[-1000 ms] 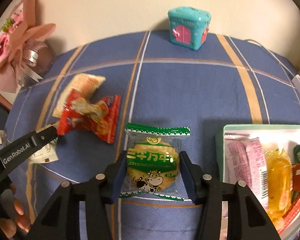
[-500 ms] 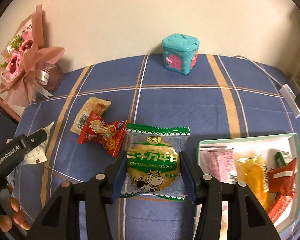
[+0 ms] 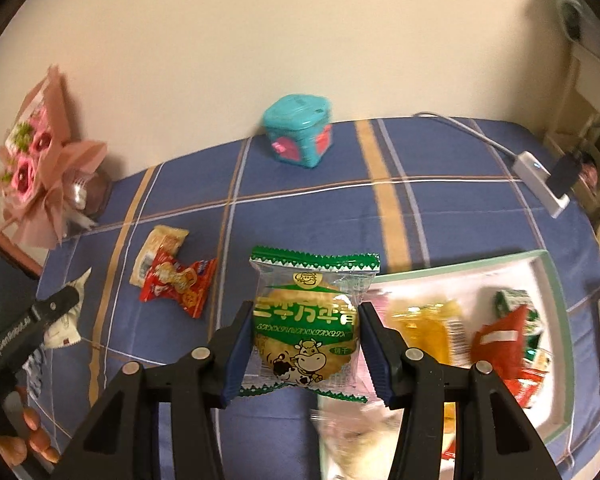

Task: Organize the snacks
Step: 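Carry the white pack with the left tool while the right tool carries the cookie to the tray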

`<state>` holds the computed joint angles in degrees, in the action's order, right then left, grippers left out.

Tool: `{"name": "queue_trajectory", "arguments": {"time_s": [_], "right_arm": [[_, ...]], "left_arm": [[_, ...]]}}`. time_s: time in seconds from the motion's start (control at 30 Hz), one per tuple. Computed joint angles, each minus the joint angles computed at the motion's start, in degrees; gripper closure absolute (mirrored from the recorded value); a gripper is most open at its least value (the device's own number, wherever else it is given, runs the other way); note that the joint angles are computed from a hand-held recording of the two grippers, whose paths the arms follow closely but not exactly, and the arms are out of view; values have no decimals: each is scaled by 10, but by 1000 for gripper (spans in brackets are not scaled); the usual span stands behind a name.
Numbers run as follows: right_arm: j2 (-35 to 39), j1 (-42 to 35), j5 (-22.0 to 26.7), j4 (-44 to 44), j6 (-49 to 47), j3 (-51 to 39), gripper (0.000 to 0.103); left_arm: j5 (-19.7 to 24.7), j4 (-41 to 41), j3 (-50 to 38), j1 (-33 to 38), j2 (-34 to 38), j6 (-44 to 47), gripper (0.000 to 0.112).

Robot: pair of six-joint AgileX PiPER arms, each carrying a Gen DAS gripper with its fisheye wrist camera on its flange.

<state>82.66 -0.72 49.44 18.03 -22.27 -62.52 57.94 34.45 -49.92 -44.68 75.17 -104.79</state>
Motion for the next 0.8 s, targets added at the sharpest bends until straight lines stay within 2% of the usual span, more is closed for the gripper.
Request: {"name": "queue_trajectory", "arguments": {"time_s": [0.23,0.5,0.8], "right_arm": [[13,-122,55,41,-56,-50,50],[70,-246,102,71,-96,-132,50],[148,-332,130,72,-105,-224,50]], "left_arm": [[6,-7,-70,-55,63,-4,57],[16,-8,-185,-93,156,40,57],[38,-31,-357,-122,282,126,57]]}}
